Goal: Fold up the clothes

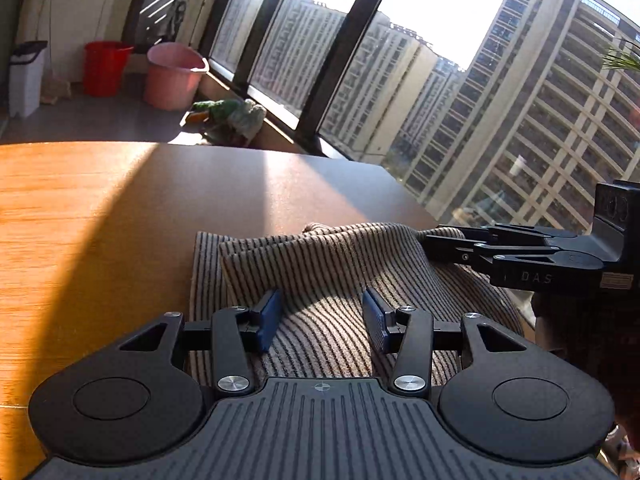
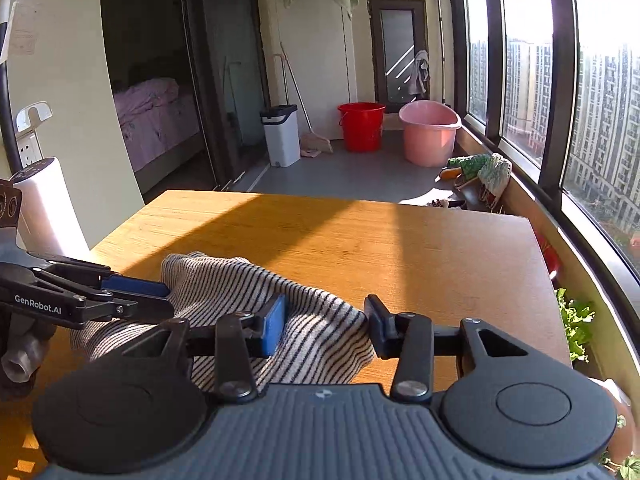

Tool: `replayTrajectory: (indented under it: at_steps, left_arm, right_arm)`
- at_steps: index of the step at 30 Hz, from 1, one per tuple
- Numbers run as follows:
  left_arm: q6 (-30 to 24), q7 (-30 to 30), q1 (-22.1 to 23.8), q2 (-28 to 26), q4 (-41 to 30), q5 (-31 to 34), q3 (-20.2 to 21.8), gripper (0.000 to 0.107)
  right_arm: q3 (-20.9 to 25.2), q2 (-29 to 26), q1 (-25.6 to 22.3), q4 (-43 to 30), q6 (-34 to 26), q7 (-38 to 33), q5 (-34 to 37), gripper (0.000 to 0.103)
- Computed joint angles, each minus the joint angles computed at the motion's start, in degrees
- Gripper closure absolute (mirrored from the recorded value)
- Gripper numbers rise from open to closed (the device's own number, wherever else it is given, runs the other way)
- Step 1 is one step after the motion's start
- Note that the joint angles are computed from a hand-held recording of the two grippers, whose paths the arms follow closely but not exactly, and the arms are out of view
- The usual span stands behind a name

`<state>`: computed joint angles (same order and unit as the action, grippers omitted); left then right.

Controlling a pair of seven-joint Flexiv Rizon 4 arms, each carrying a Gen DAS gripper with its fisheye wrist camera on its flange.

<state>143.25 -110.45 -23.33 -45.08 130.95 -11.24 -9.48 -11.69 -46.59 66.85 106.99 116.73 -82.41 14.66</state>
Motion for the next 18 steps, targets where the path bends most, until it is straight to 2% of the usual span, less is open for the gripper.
replayTrajectory:
  at_steps: [2,4,6,9,11,12,13,14,15,18]
  left_arm:
    - [-0.1,-0.1,-0.3,0.6,0.7,0.1,-0.2,0.055]
    - [-0.6,0.7,-1.5,1.5,1.4,-0.9,0.2,0.053]
    - [-1.1,1.8,-2.5,2.7,2.1,-1.5,0.6,0.051]
    - [1.2,4.2,-5.0,4.9,3.2,-3.6,2.1,0.044]
    - [4.1,9.5,-10.5,6.1,3.2,-11.0,4.6,0.035]
    - [5.3,13.4,-12.5,6.4,2.7,-13.6,5.6,0.032]
    - [5.1,18.2,-13.6,6.5,1.6,-14.4,6.3,0.024]
    - [3.2,22.8,-13.9,6.6,0.5,-14.9,6.6,0.015]
    - [1.0,26.9,-14.2,6.5,-0.7,-15.8,6.8,0.013]
    - [-7.2,35.9,-14.9,4.4,-5.1,-22.7,6.7,0.017]
  right_arm:
    - [-0.5,-2.0,-0.6,-3.9,-2.6,0.5,-1.6,0.058]
    - [2.0,-2.8,-4.0,-6.3,-4.2,1.1,-5.6,0.057]
    - [2.3,-3.0,-5.0,-7.5,-6.5,2.8,-7.2,0.057]
    - [-0.4,-3.2,-2.7,-6.4,-5.6,4.1,-7.5,0.057]
    - [-2.4,-3.6,-0.8,-5.8,-5.0,4.8,-6.5,0.057]
    - [-3.3,-3.8,0.0,-5.8,-5.0,5.0,-6.1,0.057]
    - [-4.2,-4.0,0.8,-5.8,-5.0,5.2,-5.8,0.057]
    - [-4.9,-4.2,1.4,-5.8,-4.9,5.3,-5.6,0.057]
    - [-5.5,-4.4,2.0,-5.9,-4.9,5.3,-5.4,0.057]
    - [-6.6,-5.1,3.3,-5.4,-2.3,5.4,-3.6,0.056]
